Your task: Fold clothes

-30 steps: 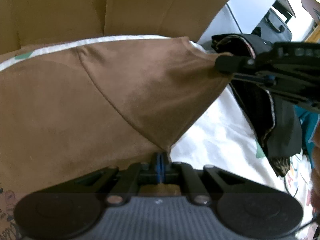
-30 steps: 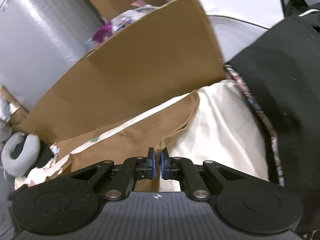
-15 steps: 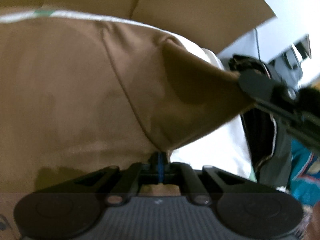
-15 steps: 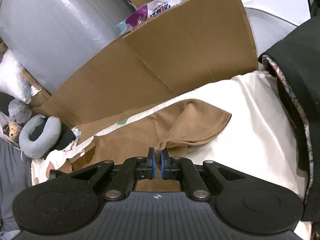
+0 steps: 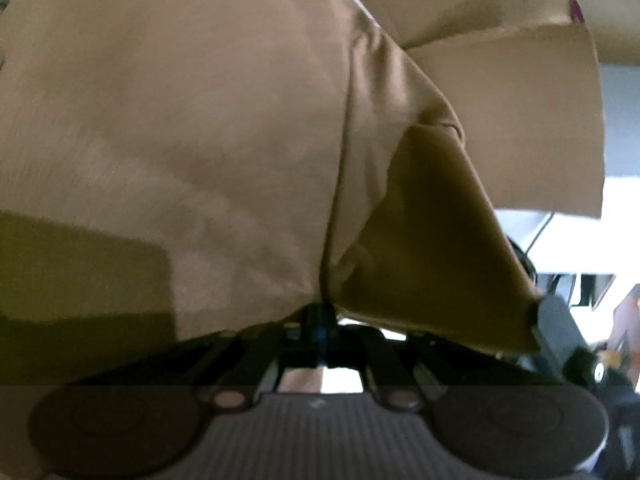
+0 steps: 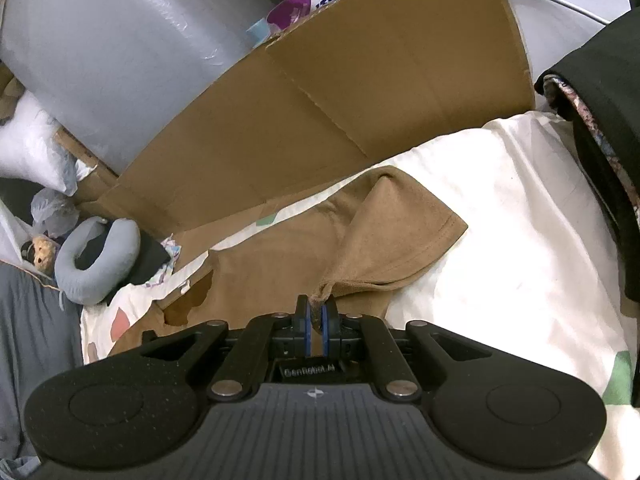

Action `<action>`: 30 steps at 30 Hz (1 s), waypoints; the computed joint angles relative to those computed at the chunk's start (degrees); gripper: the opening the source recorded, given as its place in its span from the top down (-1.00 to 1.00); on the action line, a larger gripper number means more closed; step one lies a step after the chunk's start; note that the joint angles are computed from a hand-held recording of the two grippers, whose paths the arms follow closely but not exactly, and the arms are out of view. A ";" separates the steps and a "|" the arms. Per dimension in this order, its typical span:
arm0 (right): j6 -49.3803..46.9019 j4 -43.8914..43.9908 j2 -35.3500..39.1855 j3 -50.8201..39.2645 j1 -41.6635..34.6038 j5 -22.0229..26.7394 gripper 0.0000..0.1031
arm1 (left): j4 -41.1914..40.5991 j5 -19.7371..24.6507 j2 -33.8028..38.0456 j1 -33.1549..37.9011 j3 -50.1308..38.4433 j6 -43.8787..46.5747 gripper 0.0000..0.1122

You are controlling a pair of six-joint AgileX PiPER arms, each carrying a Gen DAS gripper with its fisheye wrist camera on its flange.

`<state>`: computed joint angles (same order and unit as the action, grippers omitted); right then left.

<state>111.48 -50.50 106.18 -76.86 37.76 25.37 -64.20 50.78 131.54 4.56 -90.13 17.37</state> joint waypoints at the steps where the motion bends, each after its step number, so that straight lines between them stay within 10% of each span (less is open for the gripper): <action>1: 0.10 0.07 -0.01 0.07 0.11 -0.09 0.94 | -0.52 -0.36 -0.17 -0.06 0.52 0.13 0.97; 12: 1.91 -0.98 0.36 1.08 1.51 -1.58 0.95 | -2.48 0.57 -0.94 0.59 2.80 2.04 0.96; 21: -4.99 2.07 3.29 -1.86 2.43 -2.92 0.90 | 4.62 0.74 -9.95 6.76 8.53 1.25 0.04; 25: -10.55 6.26 4.94 -3.42 2.78 -2.79 0.85 | 7.50 -0.03 -11.37 8.12 7.26 -0.68 0.03; 30: -15.01 10.06 5.77 -4.20 3.47 -2.57 0.26 | 11.28 0.49 -9.44 8.64 1.09 -2.97 0.03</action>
